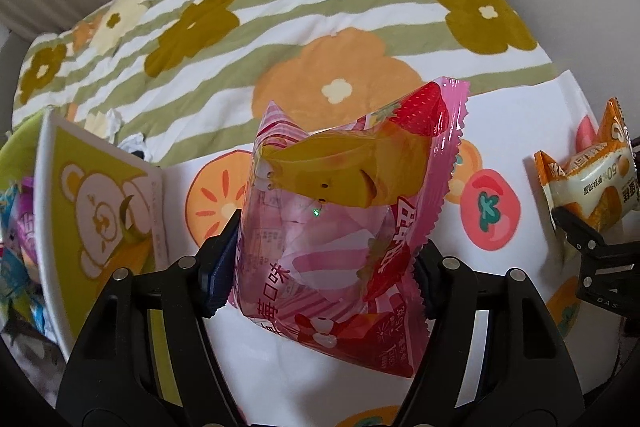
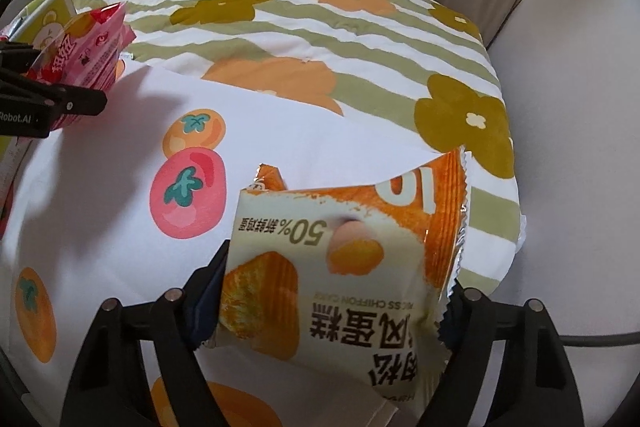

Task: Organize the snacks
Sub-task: 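Grasp the pink candy bag with left tool while right tool grasps chiffon cake packet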

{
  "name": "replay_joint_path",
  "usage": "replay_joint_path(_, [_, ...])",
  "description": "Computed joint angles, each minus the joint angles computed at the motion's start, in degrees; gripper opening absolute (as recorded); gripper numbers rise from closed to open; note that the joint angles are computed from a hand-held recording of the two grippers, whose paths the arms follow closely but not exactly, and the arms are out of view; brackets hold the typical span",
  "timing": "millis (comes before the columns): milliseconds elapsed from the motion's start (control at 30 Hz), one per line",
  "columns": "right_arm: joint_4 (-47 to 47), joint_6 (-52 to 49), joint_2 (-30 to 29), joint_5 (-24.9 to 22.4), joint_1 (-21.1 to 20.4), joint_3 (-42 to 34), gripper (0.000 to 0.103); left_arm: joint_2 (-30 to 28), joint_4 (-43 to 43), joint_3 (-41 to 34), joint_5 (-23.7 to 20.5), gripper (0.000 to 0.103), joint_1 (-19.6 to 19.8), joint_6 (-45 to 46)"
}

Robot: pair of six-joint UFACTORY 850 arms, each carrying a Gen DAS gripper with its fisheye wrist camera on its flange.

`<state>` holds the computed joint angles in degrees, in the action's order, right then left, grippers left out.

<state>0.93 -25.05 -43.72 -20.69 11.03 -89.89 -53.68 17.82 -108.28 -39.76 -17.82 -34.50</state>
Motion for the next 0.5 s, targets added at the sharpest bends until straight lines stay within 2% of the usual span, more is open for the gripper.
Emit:
replay_joint_path(367, [12.99,-9.76,7.98,2.21,-0.35,6.17,0.079,10.6,7.01,10.27,4.72,0.067,-2.09,-8.75])
replay_joint_path(500, [23.57,-17.6,12.14,1.34,-0.72,8.69,0.079,16.38,13.35,14.99,5.65,0.067,-3.55,-16.42])
